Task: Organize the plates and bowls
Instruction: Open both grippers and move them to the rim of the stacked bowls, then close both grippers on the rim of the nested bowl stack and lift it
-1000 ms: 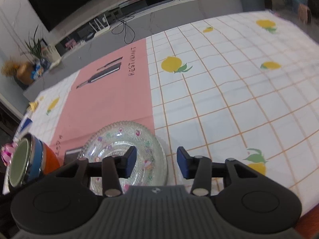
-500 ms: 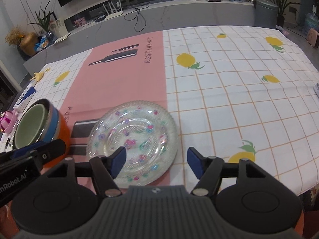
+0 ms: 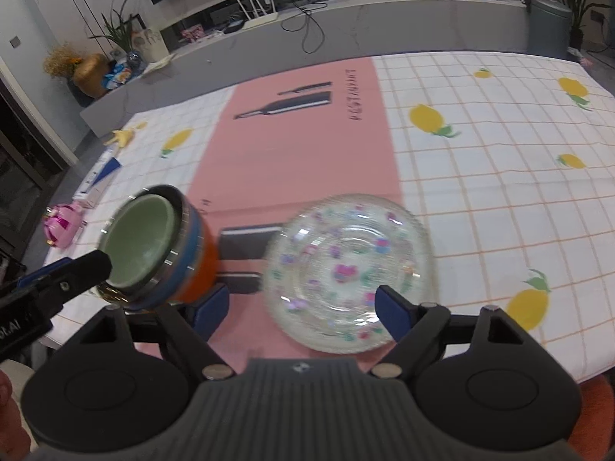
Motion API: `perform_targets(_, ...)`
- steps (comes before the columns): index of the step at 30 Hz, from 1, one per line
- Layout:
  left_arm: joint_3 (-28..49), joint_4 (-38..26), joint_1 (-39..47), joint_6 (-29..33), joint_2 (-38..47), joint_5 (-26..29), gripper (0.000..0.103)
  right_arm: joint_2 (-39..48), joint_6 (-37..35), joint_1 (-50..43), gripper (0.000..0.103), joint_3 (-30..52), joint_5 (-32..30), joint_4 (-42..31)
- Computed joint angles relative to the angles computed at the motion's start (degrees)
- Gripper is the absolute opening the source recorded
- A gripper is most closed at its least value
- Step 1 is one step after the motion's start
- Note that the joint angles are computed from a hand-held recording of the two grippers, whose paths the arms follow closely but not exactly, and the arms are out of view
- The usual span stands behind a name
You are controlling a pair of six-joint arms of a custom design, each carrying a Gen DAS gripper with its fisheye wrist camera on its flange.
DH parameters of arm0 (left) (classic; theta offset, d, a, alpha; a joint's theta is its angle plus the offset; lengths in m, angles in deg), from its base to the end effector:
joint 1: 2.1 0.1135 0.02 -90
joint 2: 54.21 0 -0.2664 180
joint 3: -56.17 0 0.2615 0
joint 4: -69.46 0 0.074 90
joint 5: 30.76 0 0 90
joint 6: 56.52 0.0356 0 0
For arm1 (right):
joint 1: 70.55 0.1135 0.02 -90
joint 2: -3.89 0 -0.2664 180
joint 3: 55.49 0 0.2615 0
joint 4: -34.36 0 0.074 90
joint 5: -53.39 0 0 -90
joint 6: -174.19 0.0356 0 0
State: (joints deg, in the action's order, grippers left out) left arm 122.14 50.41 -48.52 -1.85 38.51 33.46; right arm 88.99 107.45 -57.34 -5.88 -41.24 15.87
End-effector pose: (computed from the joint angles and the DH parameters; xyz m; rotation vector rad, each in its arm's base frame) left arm 0.2457 -0.2357 0.1859 0.0094 2.2813 -0.2105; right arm 0.2666 0.0655 0.1386 0.1897 2.5391 0.3568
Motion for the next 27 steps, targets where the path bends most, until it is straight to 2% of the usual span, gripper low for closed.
perform_targets(3,-2.54,0.54,3.29,-2.09,-3.14,0.71,0.075,0.91,3.06,1.33,0.086,1.53,-0.97,0.62)
perform_targets(7,-4.33,-0.72,8.15,-6.78,-5.24,2.7,0.075,3.08,8.49,2.38,0.089,3.16,-2.92,2.78)
perform_targets(11,-5.56,-1.03,11.96,-8.31,-5.02,5.41,0.075,7.75,11.81,3.61,0.089,6.65,-4.63,3.25)
perform_targets(16,-7.66,4.79,16.25,-11.91,-2.28,14.65,0.075,14.14,14.79,4.95,0.086,10.68,-7.5,3.77)
perform_targets(27,-5.48,10.12,21.12,-16.58,7.84,24.07,0.074,26.52,20.62,4.32,0.085,19.46,-13.79,2.9)
